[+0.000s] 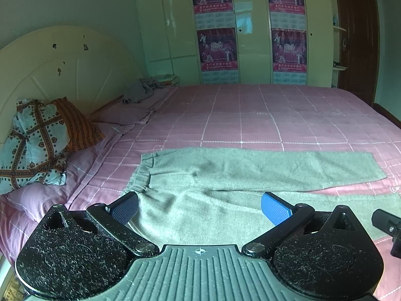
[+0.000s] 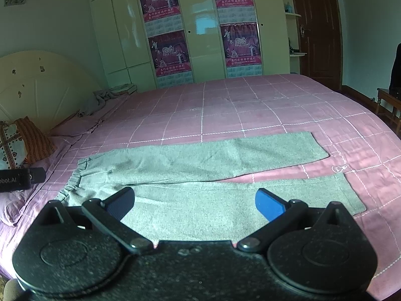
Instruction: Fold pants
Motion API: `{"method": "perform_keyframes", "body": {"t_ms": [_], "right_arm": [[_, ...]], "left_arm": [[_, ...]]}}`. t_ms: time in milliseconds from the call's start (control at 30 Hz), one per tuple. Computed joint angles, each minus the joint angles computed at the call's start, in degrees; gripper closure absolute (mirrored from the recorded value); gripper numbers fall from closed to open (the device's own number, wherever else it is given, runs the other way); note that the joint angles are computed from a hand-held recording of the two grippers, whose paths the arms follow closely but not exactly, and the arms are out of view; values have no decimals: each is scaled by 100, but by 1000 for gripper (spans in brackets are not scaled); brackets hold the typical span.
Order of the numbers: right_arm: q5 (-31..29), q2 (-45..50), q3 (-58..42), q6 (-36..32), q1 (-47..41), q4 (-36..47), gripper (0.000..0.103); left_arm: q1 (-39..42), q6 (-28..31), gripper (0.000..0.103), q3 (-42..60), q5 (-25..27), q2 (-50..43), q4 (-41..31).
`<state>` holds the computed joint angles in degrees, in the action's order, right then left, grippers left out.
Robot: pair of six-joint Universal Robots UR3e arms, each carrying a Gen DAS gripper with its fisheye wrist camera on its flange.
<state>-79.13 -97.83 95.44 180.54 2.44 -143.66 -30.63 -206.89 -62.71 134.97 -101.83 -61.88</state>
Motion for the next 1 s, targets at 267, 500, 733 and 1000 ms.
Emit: {"method": "perform_keyframes", "body": {"t_ms": [267,500,733,1000], "right_arm": [[-48,93,-192,76,52,179,0],[-202,245,-393,126,164,321,0],[-511,500,-432,41,362,-94,0],[-568,1110,-950,-79,599,-140,0]], "left_arm": [[108,68,0,-14,-98,-27,51],[365,64,0,-266,-418,94,46],[738,179,0,-734,-694,258,409],[1294,436,0,-942,-1050,204,612]]}}
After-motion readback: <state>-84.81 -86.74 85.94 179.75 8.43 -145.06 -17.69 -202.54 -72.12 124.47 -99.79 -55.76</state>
